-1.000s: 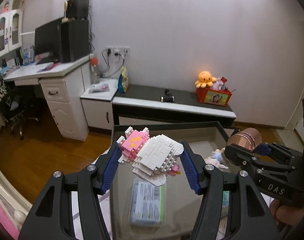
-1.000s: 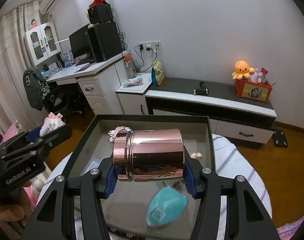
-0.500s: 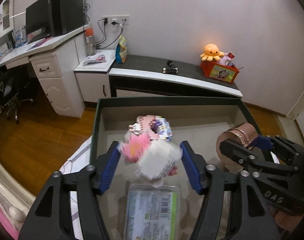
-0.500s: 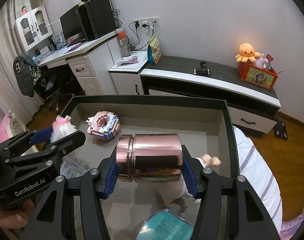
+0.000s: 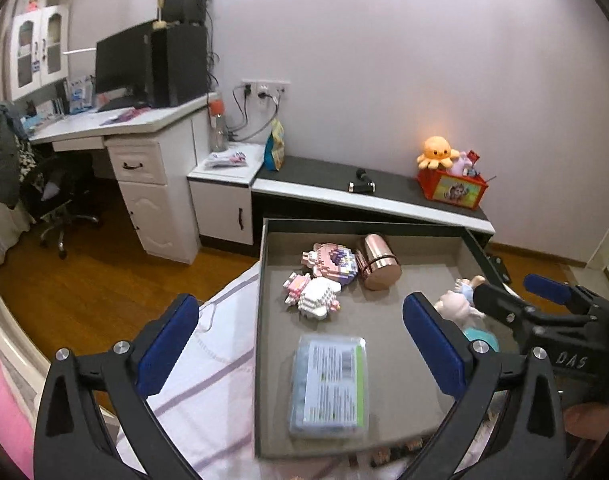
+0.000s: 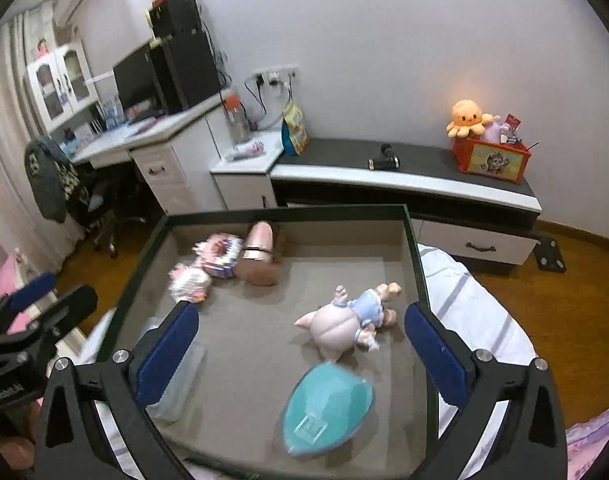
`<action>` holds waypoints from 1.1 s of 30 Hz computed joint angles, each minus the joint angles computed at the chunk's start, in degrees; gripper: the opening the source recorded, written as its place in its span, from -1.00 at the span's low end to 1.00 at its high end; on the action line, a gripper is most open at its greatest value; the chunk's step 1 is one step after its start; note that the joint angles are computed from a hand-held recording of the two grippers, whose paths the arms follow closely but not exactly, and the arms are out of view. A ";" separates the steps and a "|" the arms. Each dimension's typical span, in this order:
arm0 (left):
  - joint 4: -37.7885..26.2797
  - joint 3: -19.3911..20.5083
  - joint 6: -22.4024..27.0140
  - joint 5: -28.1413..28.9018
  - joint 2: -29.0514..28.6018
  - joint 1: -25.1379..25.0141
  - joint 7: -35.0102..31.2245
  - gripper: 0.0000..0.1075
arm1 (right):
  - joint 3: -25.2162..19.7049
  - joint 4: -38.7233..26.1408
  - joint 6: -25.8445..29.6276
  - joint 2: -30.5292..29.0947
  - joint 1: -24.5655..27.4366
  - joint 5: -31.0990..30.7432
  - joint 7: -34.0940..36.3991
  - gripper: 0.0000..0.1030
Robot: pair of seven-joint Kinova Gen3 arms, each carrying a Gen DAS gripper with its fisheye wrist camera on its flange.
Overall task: Organize rigid objects
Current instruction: 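Withdraw both grippers from the box back over the bed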
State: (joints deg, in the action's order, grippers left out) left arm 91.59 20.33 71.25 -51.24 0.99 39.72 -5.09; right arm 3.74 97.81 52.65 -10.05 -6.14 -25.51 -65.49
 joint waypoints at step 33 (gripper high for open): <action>-10.86 8.57 41.60 -11.10 7.61 34.54 19.24 0.92 | 4.83 6.23 8.50 -38.76 -4.65 15.72 -14.68 1.00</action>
